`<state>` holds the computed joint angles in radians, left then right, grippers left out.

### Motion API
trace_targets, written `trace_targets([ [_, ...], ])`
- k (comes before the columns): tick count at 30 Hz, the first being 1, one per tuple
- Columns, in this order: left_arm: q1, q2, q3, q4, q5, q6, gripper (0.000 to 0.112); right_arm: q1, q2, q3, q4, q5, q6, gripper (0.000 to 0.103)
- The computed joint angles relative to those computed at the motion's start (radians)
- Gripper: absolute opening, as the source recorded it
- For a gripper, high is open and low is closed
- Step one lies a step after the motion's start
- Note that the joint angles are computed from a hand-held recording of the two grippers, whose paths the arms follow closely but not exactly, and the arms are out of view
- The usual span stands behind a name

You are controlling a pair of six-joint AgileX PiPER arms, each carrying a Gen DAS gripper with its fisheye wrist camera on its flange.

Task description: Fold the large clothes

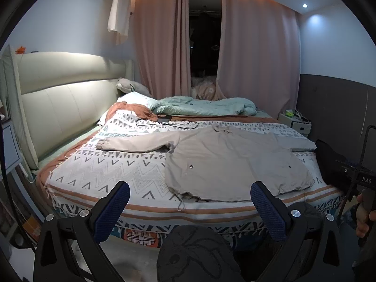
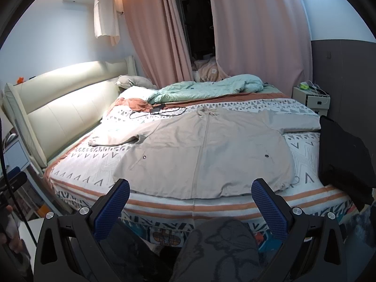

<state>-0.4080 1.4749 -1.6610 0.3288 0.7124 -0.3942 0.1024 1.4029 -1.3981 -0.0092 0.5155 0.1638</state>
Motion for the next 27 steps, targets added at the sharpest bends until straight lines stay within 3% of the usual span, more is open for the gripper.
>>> trace_targets([
  [9, 0.028, 0.007, 0.011, -0.027, -0.021, 0.014, 0.103, 0.014, -0.017, 0.031, -0.063, -0.020, 0.059, 0.103],
  [27, 0.002, -0.016, 0.014, -0.024, -0.009, 0.038, 0.103, -0.027, -0.041, 0.060, -0.022, -0.035, 0.038, 0.103],
])
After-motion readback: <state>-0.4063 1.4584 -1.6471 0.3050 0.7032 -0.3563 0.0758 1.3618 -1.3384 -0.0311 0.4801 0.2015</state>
